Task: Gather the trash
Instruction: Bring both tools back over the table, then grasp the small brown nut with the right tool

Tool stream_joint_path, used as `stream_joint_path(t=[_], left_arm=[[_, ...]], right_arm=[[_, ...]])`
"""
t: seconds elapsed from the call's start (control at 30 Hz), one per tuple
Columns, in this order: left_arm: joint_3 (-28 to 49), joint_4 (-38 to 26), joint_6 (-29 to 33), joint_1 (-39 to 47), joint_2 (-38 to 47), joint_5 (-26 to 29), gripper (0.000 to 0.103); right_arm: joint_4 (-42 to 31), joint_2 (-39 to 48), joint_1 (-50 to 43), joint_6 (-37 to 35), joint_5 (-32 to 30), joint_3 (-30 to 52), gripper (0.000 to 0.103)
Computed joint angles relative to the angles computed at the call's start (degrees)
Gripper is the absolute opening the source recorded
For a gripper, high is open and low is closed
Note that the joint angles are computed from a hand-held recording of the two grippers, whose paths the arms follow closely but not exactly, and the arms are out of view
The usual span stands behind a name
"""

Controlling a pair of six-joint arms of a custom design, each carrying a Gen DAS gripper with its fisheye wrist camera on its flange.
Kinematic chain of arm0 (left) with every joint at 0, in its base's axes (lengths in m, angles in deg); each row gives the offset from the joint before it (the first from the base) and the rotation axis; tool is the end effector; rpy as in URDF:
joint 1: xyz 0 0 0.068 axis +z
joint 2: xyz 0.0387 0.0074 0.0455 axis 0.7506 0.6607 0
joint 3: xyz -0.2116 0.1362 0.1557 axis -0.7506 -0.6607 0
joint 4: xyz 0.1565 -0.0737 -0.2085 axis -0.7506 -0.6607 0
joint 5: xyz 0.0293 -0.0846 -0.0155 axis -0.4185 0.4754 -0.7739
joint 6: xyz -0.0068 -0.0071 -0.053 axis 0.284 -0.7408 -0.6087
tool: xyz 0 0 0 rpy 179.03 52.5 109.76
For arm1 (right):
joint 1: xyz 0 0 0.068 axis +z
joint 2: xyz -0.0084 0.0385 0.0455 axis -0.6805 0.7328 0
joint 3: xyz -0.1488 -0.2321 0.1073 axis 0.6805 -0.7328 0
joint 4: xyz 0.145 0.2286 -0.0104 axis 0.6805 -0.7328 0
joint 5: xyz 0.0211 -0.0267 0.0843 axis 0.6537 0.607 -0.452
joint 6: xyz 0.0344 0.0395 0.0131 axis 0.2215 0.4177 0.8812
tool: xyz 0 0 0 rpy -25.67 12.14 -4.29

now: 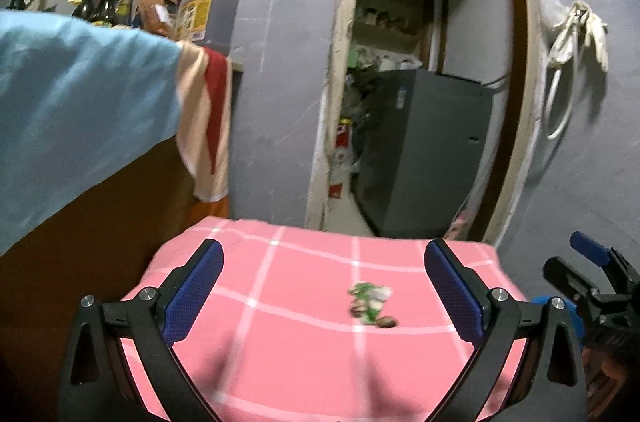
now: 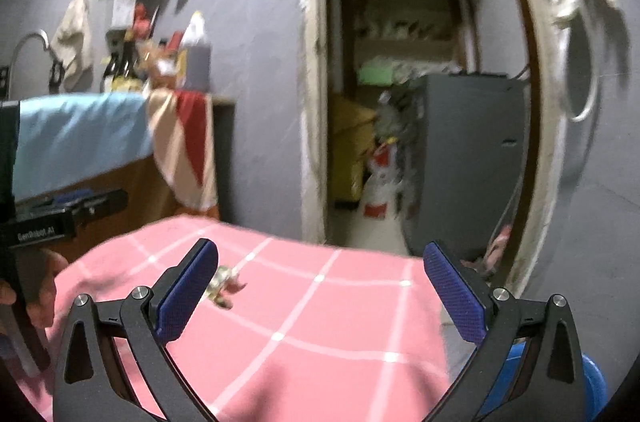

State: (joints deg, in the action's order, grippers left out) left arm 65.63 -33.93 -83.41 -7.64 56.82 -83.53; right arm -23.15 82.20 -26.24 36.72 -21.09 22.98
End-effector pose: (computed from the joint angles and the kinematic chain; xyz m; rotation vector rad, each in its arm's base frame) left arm 0.1630 -0.1851 0.1406 -0.5136 1.8583 0.1902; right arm 0.2959 0.1071 0.1277 -0.7736 1.7365 0.5790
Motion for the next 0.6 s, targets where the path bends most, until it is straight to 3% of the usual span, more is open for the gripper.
stream_joint_path(t=[0.2, 0.43, 0.5, 0.6], left_arm=[[-2.5, -2.1, -1.6, 4.6, -0.7, 5.5, 0.099], [-5.8, 1.2, 0.3, 10.4, -0.7, 13.0, 0.099], [-6.3, 1.9, 1.0, 11.9, -0.1, 15.3, 0.099], [-6.9, 3.3, 2.0, 14.1, 0.5, 18.9, 0.098]], right_arm=[[-20.1, 2.5, 6.8, -6.0, 4.5, 9.9, 0.102], [-41.9, 9.9, 11.9, -13.1, 6.8, 23.1, 0.067], [-48.4, 11.9, 12.8, -15.1, 6.9, 27.0, 0.065], [-53.3, 13.7, 13.9, -16.6, 7.5, 30.5, 0.055]])
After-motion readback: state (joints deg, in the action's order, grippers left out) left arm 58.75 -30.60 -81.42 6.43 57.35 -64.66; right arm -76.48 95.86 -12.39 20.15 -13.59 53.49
